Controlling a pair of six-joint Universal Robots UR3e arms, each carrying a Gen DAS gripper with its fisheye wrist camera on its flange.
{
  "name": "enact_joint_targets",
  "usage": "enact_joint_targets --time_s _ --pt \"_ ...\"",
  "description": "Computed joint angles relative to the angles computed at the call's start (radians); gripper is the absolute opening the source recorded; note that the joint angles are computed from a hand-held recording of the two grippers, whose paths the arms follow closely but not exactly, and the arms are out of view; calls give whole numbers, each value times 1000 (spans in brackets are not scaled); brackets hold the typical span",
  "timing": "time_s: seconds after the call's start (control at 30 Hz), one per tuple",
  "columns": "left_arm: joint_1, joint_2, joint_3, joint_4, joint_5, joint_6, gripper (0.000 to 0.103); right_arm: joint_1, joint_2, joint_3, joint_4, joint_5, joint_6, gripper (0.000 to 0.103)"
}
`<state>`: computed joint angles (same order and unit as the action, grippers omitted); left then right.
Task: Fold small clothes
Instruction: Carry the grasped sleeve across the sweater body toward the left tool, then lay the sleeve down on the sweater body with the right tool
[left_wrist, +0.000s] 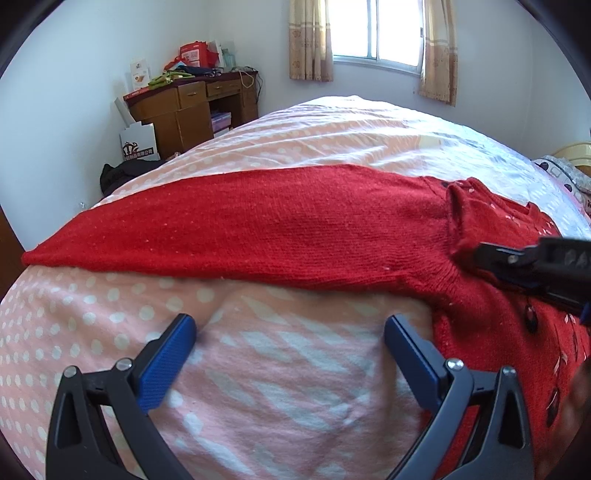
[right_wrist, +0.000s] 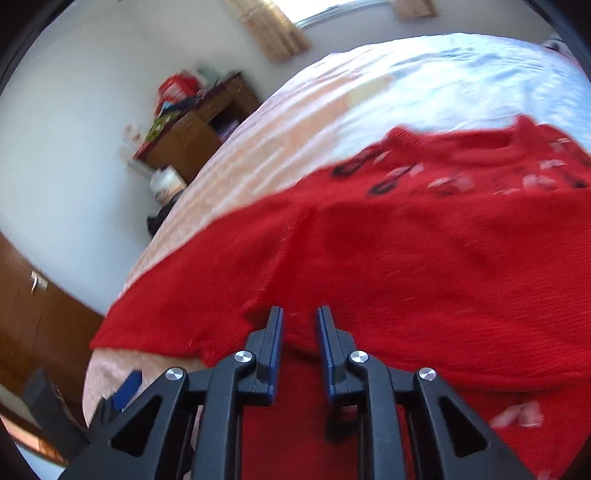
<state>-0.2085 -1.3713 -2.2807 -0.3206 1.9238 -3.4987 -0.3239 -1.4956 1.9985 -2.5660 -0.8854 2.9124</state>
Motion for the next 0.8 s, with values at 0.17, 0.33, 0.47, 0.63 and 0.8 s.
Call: enact_joint_targets --time_s 0.17,0.33,0.47,0.63,0.8 --pt "16 15 -5 -7 -24 6 103 -4 -21 -68 180 61 -118 19" --pt "6 2 62 -110 -9 3 103 -225 -213 10 256 70 -246 19" --pt "-47 -18 184 -211 -17 0 103 -460 -251 24 188 26 -262 19" --pt "-168 -185 401 -179 -49 2 103 -616 -51 -157 129 -23 -152 19" --pt "-275 -464 751 -260 35 41 103 -734 85 -268 150 40 -118 19"
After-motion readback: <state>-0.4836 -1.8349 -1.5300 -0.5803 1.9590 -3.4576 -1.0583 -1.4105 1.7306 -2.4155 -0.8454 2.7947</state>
